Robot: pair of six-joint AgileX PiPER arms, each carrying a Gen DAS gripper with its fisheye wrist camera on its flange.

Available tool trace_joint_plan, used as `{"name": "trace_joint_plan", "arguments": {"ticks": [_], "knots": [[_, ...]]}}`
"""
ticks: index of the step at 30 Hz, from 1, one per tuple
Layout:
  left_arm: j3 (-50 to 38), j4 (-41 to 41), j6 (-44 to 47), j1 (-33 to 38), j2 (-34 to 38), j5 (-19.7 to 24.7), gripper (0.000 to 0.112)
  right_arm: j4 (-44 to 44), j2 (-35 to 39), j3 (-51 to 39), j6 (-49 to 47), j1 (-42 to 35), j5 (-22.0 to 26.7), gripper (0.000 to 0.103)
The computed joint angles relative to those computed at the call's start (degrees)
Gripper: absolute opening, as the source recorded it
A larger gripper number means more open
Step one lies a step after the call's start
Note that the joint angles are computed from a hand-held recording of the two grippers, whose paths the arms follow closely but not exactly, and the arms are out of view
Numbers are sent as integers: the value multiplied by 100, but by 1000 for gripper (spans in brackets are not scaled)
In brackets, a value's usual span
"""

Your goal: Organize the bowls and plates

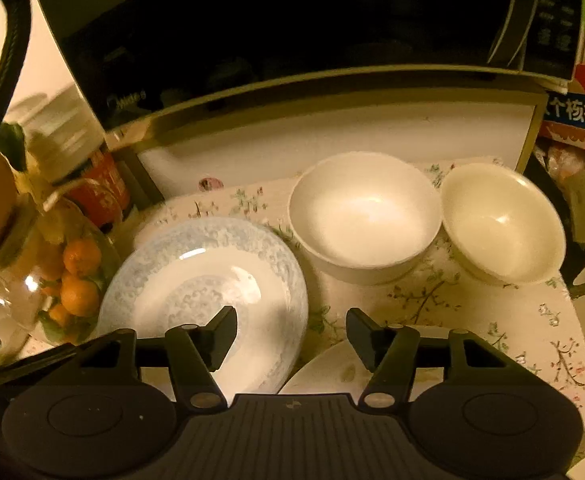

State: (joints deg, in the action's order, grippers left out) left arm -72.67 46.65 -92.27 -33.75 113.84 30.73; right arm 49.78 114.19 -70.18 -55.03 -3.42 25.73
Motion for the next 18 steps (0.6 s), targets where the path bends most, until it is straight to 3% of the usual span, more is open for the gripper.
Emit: {"name": "trace_joint_plan", "arguments": {"ticks": [12, 18], "knots": [[-44, -20, 149, 115, 133, -193, 48, -185, 355, -208, 163, 229, -119, 42], [-129, 46, 128, 174, 239, -277, 48, -263, 470, -321, 325, 209, -54, 37]]}}
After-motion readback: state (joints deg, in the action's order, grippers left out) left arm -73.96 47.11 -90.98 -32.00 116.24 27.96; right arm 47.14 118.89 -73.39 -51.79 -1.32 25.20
